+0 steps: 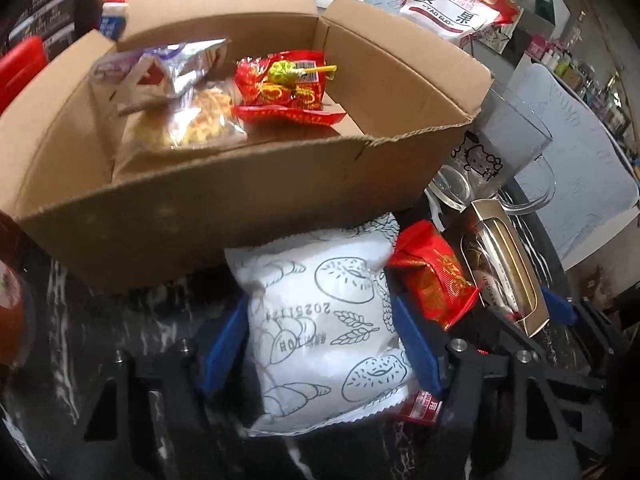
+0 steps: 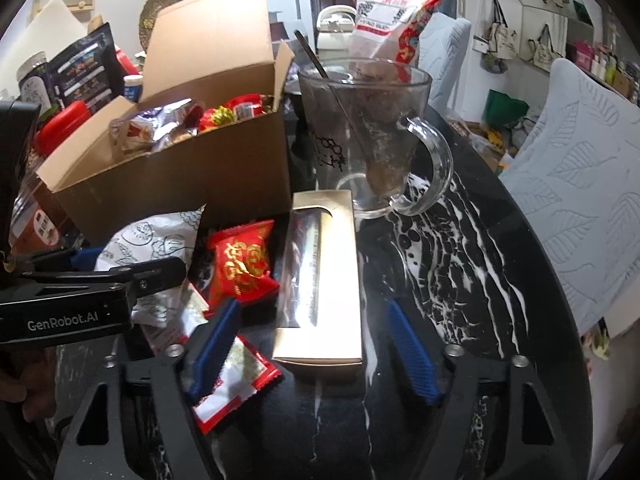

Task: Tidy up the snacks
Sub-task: 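Grasp the gold box with the right tool while the left tool holds the white bag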

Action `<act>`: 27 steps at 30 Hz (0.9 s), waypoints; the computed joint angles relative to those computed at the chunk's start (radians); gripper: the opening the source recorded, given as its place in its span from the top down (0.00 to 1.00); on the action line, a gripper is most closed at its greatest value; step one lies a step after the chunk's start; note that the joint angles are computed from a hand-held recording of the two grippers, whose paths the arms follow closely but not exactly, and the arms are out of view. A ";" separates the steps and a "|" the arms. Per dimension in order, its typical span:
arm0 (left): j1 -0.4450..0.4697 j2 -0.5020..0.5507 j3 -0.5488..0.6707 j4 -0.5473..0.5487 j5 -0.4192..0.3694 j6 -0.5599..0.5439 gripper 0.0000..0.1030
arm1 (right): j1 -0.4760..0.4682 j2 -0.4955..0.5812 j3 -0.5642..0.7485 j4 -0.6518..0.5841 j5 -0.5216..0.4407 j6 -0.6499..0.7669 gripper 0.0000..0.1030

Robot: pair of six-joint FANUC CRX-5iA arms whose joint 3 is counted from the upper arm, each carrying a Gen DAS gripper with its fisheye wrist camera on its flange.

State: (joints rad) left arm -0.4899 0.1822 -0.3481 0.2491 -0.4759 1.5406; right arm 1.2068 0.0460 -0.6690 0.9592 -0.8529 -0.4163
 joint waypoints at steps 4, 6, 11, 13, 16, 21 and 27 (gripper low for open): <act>-0.012 -0.017 -0.010 -0.031 0.012 0.010 0.39 | -0.003 0.001 0.007 -0.035 -0.002 0.019 0.63; -0.012 -0.027 -0.017 -0.031 0.007 0.006 0.40 | 0.000 -0.004 -0.001 -0.030 -0.001 0.006 0.63; -0.009 -0.070 -0.070 0.017 -0.011 -0.064 0.41 | 0.037 -0.023 -0.015 -0.045 -0.015 -0.007 0.64; -0.010 -0.092 -0.096 0.030 -0.019 -0.087 0.41 | 0.061 -0.032 -0.019 -0.062 -0.030 -0.015 0.64; -0.009 -0.124 -0.140 0.057 -0.027 -0.126 0.42 | 0.099 -0.046 -0.025 -0.084 -0.051 -0.040 0.64; -0.013 -0.173 -0.196 0.075 -0.050 -0.168 0.42 | 0.180 -0.061 -0.029 -0.123 -0.109 -0.086 0.63; -0.024 -0.218 -0.250 0.089 -0.037 -0.201 0.42 | 0.261 -0.073 -0.028 -0.163 -0.159 -0.148 0.63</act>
